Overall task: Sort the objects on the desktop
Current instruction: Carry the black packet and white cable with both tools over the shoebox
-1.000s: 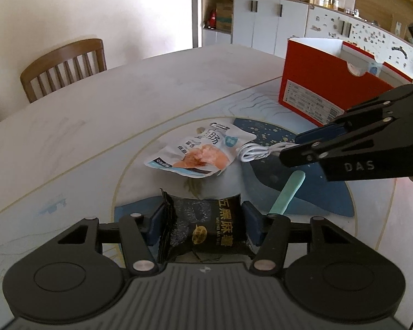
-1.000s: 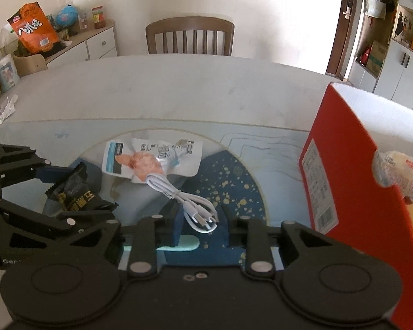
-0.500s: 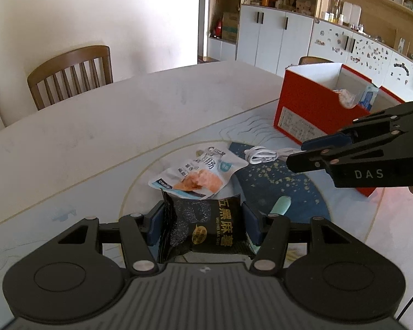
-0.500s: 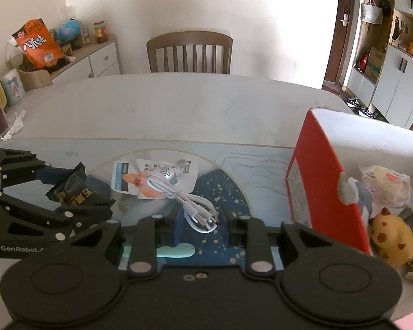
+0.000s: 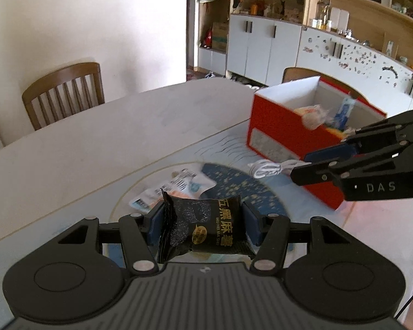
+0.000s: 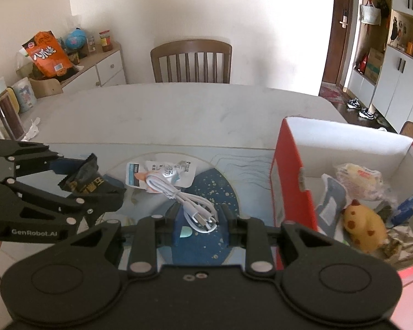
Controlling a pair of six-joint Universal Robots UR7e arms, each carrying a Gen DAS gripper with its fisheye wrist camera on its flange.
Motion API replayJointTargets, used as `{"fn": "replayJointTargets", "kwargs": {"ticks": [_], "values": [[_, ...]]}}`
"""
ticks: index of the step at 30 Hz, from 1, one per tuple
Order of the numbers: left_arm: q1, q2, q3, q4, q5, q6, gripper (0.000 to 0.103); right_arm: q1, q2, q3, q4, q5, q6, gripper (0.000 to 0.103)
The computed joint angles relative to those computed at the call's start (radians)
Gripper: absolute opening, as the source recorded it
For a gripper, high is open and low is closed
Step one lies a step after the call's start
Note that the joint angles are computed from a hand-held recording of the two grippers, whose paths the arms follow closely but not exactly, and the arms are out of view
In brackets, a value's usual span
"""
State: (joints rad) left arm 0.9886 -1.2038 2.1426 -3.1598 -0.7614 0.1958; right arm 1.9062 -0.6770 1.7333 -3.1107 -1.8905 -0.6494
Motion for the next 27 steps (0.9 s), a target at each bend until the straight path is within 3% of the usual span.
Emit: {"fn": "replayJointTargets", "kwargs": {"ticks": [14, 27], "values": [[-0.086, 0.021, -0.037, 0.038, -0.022, -0.014, 0.058, -0.006, -0.141, 0.073, 0.023, 0.037, -0.026, 0.027], [-0.139, 0.093, -0.110, 0.067, -0.055, -0.013, 0.058, -0.060, -0.242, 0.101, 0.032, 0.059, -0.074, 0.027]]}}
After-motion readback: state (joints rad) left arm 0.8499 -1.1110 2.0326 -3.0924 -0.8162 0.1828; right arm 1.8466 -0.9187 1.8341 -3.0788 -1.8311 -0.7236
